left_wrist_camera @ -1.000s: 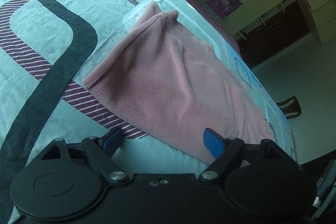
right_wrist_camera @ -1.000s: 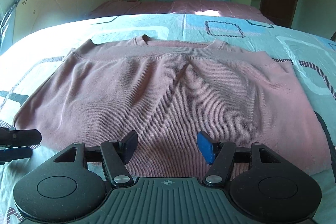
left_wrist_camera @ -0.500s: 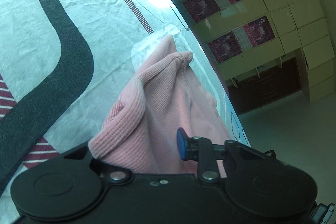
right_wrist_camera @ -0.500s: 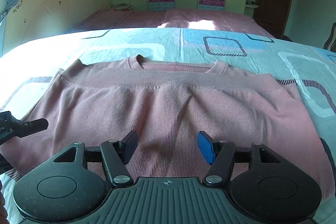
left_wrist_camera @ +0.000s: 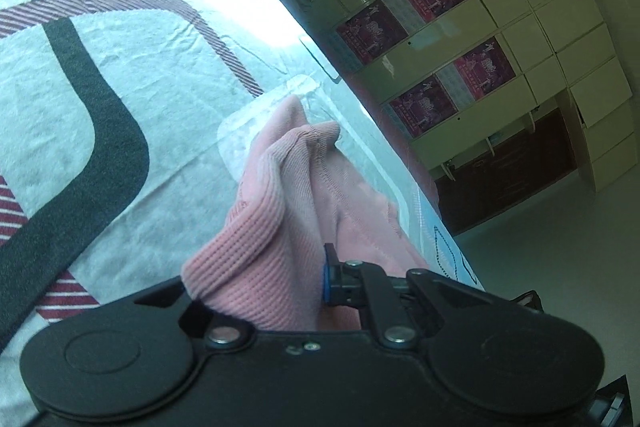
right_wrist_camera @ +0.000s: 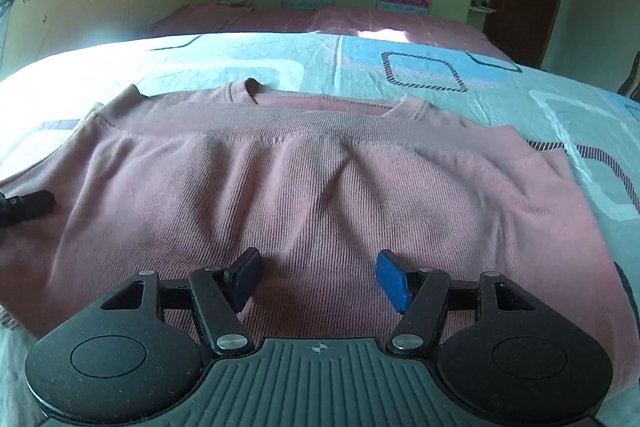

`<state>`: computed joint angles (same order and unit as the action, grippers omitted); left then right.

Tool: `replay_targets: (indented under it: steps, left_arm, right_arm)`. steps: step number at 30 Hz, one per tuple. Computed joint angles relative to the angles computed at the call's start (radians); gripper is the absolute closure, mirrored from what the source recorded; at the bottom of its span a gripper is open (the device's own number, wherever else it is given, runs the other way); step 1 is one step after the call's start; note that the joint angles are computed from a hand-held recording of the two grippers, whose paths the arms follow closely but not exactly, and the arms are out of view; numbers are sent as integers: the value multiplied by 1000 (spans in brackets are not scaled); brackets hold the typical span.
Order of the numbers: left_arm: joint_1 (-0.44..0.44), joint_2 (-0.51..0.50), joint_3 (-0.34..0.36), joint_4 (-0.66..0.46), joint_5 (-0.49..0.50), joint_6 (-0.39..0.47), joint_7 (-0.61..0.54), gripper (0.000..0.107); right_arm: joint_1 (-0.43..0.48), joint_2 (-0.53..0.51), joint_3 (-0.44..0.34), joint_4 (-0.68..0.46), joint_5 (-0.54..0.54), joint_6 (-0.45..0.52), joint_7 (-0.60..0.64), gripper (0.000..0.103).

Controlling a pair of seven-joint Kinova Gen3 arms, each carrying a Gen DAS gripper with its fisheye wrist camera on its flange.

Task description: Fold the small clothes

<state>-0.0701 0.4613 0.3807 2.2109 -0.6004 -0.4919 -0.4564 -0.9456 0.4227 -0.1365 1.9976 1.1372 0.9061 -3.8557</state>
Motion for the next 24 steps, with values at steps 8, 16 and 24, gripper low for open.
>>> replay_targets:
  steps: [8, 16, 24]
  left_arm:
    - [232, -119, -22, -110, 107, 134, -232, 99]
    - [450, 9, 66, -319, 119, 275, -465, 99]
    - [755, 121, -87, -407, 187, 451, -659, 82]
  right_arm:
    - [14, -153, -56, 182, 119, 19, -226, 40]
    - [48, -337, -179, 382, 5, 156, -336, 40]
    - [71, -455, -263, 520, -56, 162, -430, 40]
